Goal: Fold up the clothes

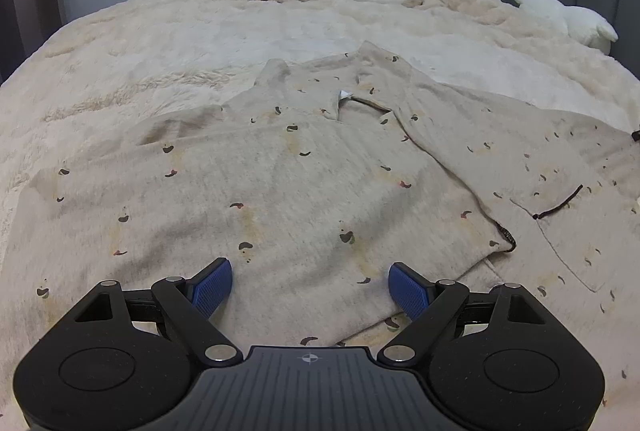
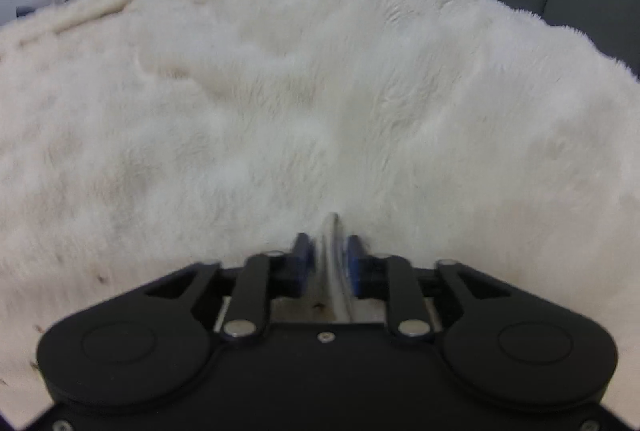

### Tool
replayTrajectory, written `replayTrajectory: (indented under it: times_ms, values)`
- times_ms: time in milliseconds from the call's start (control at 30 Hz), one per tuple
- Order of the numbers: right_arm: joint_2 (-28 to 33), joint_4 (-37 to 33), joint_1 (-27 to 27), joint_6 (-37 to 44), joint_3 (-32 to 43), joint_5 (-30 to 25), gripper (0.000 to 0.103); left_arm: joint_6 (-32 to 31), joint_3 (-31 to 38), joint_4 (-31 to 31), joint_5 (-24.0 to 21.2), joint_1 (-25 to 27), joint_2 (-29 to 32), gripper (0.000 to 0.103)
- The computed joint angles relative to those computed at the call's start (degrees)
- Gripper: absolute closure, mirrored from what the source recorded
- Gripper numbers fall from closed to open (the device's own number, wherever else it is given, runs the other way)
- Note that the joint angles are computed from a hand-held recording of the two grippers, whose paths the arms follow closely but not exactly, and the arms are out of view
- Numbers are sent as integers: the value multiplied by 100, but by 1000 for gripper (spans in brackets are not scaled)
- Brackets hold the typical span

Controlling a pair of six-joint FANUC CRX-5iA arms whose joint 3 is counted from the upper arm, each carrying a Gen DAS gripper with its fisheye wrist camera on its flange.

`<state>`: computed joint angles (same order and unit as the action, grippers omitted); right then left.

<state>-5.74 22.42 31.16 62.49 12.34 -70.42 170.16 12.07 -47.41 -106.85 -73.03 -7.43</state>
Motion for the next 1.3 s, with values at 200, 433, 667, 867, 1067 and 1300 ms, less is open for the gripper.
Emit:
replayTrajectory:
  times_ms: [200, 433, 667, 867, 1067, 1300]
  values:
    - [-777, -644, -336, -753, -227, 208, 52, 78, 97, -142, -29, -124, 1, 21]
    - [-2104, -2441, -1269, -1677, -1148, 612, 49, 348, 189, -487, -251, -381, -13, 21]
    - [-2421, -3896, -1995, -2184, -1804, 1406, 49, 636, 160, -583, -412, -449, -107, 21]
    - [-2858, -3357, -1454, -3883, -3171, 3434, 55, 556, 175, -601, -424, -458, -87, 21]
    - [-2505, -3058, -1274, -4155, -3169, 3862, 77, 501, 144, -523, -385, -398, -84, 21]
    - [-2426, -601, -505, -5423, -3171, 3681, 101, 638, 218, -746, -538, -556, -86, 21]
